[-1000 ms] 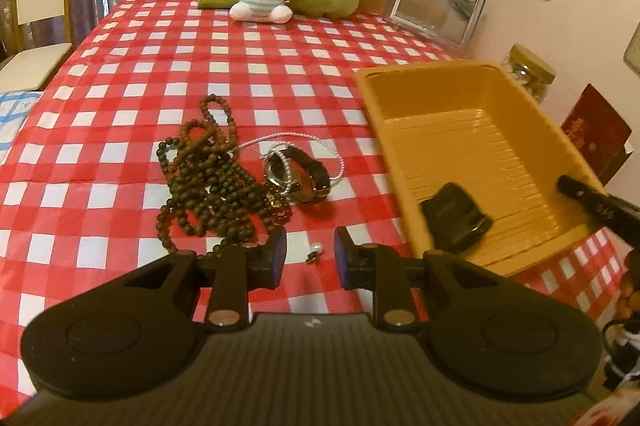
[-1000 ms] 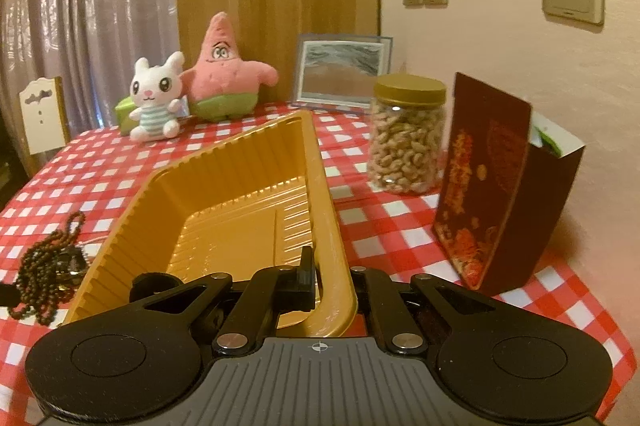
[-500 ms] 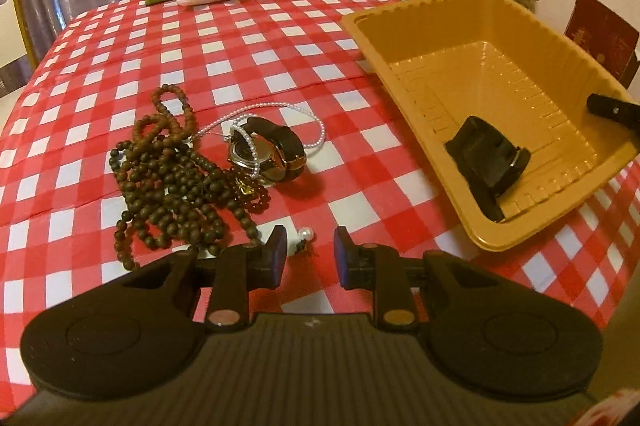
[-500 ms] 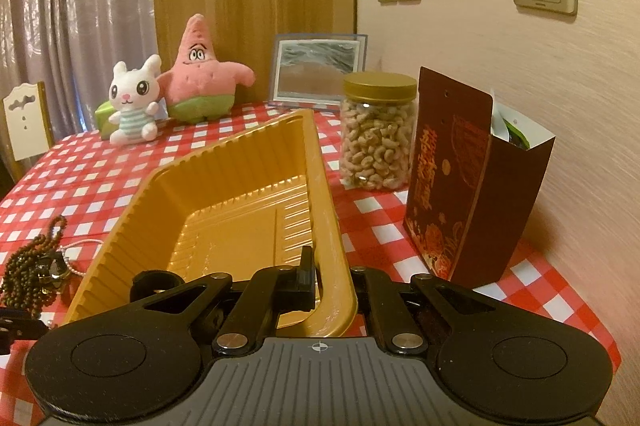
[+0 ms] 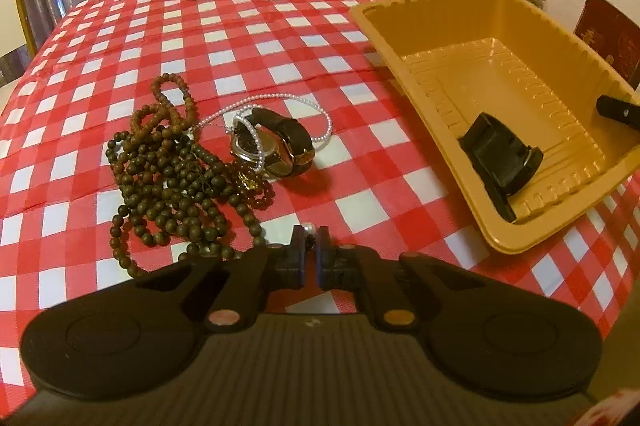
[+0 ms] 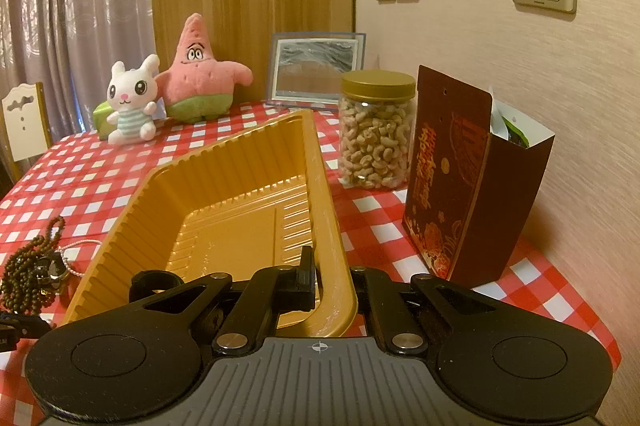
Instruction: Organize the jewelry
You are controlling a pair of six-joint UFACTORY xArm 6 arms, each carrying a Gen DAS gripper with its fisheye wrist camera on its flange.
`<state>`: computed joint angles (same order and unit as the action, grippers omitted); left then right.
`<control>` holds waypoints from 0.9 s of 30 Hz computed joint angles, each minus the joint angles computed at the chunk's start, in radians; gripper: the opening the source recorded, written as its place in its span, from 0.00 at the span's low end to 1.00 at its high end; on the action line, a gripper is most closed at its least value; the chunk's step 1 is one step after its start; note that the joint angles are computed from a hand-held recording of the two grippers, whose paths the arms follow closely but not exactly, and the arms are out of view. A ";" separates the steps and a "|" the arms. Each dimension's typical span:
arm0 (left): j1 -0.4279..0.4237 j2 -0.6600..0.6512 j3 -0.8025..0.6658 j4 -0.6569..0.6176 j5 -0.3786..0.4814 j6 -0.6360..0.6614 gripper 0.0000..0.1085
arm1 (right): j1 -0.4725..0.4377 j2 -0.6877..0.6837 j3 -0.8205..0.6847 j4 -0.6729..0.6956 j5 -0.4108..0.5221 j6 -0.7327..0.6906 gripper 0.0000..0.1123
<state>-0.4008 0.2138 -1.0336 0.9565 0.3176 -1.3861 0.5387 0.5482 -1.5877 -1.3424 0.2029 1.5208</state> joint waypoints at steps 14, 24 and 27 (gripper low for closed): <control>-0.007 -0.063 -0.033 0.134 -0.090 -0.162 0.04 | 0.005 0.003 -0.006 0.011 0.006 -0.016 0.04; -0.051 0.071 -0.166 -0.099 -0.241 0.096 0.04 | 0.014 0.009 -0.022 0.013 0.005 -0.033 0.04; -0.069 0.112 -0.191 -0.249 -0.262 0.237 0.04 | 0.016 0.010 -0.024 0.015 0.006 -0.038 0.04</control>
